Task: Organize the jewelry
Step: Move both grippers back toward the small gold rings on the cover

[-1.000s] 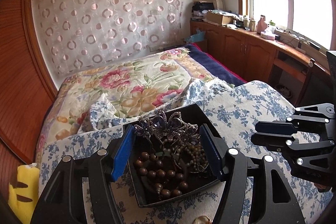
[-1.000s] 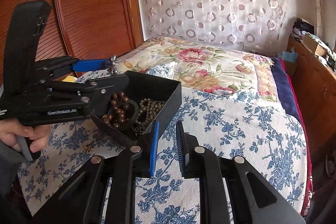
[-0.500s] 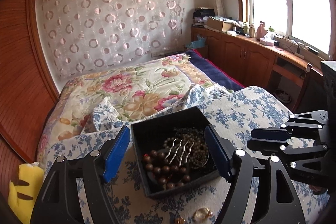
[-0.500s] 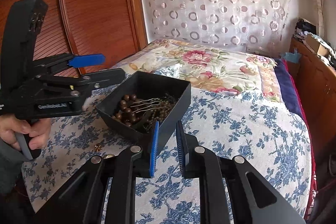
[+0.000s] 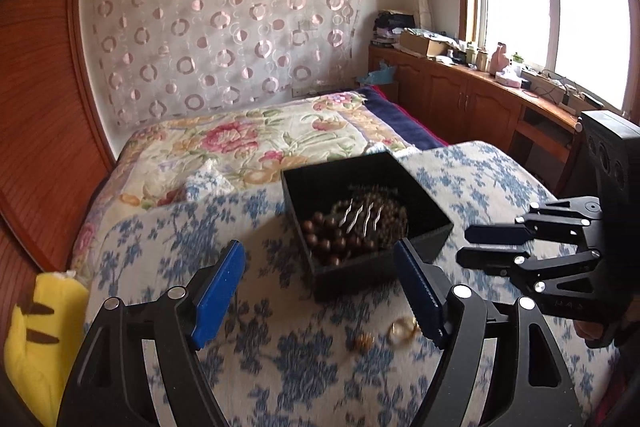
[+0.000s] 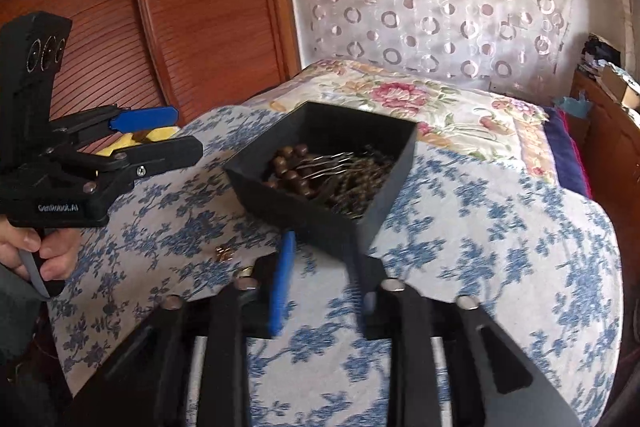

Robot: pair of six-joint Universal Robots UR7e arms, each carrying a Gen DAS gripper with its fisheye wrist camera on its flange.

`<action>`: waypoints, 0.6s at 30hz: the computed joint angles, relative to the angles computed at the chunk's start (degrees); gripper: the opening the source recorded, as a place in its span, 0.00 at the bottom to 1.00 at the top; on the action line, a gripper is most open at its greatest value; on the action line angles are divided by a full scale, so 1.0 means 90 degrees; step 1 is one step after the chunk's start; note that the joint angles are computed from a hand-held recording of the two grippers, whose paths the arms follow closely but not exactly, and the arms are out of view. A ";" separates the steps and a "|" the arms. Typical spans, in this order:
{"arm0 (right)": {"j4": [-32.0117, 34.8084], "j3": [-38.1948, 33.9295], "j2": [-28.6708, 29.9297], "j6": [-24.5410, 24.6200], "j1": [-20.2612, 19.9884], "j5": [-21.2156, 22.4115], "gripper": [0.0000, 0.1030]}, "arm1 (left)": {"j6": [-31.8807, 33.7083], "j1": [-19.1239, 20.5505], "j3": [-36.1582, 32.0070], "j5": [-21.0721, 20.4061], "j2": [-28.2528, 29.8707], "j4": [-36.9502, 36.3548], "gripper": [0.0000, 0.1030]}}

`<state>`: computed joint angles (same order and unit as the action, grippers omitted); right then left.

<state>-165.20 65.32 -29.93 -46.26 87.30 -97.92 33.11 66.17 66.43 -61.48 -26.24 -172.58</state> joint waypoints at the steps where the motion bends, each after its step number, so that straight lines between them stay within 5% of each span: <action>1: 0.0028 0.0005 0.0024 -0.0043 0.0015 -0.0032 0.34 | -0.0006 0.0017 0.0111 -0.0002 -0.0048 -0.0057 0.71; 18: 0.0909 -0.0556 0.0654 -0.0644 0.0294 -0.0960 0.34 | -0.0572 0.0385 0.0804 0.0141 -0.0434 -0.0078 0.75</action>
<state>-157.02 60.32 -24.05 -52.05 89.94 -106.57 27.97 69.63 73.66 -60.21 -30.14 -173.29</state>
